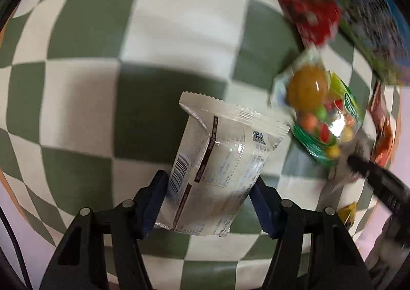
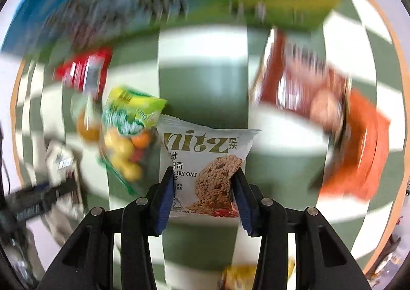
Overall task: Organize snacks
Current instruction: 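Carry both packets into the cardboard box and open both tools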
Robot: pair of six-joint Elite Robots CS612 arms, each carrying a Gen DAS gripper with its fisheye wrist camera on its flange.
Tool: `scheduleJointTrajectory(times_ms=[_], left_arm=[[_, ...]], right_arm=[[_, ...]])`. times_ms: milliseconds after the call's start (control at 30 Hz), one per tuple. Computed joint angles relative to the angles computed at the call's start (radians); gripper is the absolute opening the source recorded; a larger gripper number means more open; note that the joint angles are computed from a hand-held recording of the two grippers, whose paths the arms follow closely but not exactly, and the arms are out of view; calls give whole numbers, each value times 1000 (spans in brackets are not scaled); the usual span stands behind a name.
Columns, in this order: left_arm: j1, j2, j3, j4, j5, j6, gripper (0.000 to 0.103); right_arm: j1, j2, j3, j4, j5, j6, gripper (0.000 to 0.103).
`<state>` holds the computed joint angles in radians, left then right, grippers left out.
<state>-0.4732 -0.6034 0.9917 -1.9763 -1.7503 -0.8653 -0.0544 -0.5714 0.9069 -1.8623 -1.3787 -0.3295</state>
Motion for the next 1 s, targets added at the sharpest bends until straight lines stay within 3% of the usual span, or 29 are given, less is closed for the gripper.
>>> scheduleJointTrajectory(times_ms=[200, 333, 467, 567, 733, 1000], left_arm=[[-15, 17, -6, 44, -30, 66, 63], [-18, 31, -26, 70, -35, 84, 64], [-14, 58, -87, 103, -26, 86, 63], [-24, 46, -76, 91, 3, 65, 58], [-33, 20, -56, 60, 9, 37, 57], [-24, -70, 10, -80, 6, 23, 57]], right_arm=[[-14, -40, 78, 82, 9, -47, 48], [-17, -12, 45, 101, 33, 24, 57], [-14, 7, 27, 90, 20, 35, 57], [-15, 5, 34, 66, 13, 19, 52], [-14, -53, 131, 5, 29, 25, 50], [-37, -103, 158, -16, 161, 47, 48]])
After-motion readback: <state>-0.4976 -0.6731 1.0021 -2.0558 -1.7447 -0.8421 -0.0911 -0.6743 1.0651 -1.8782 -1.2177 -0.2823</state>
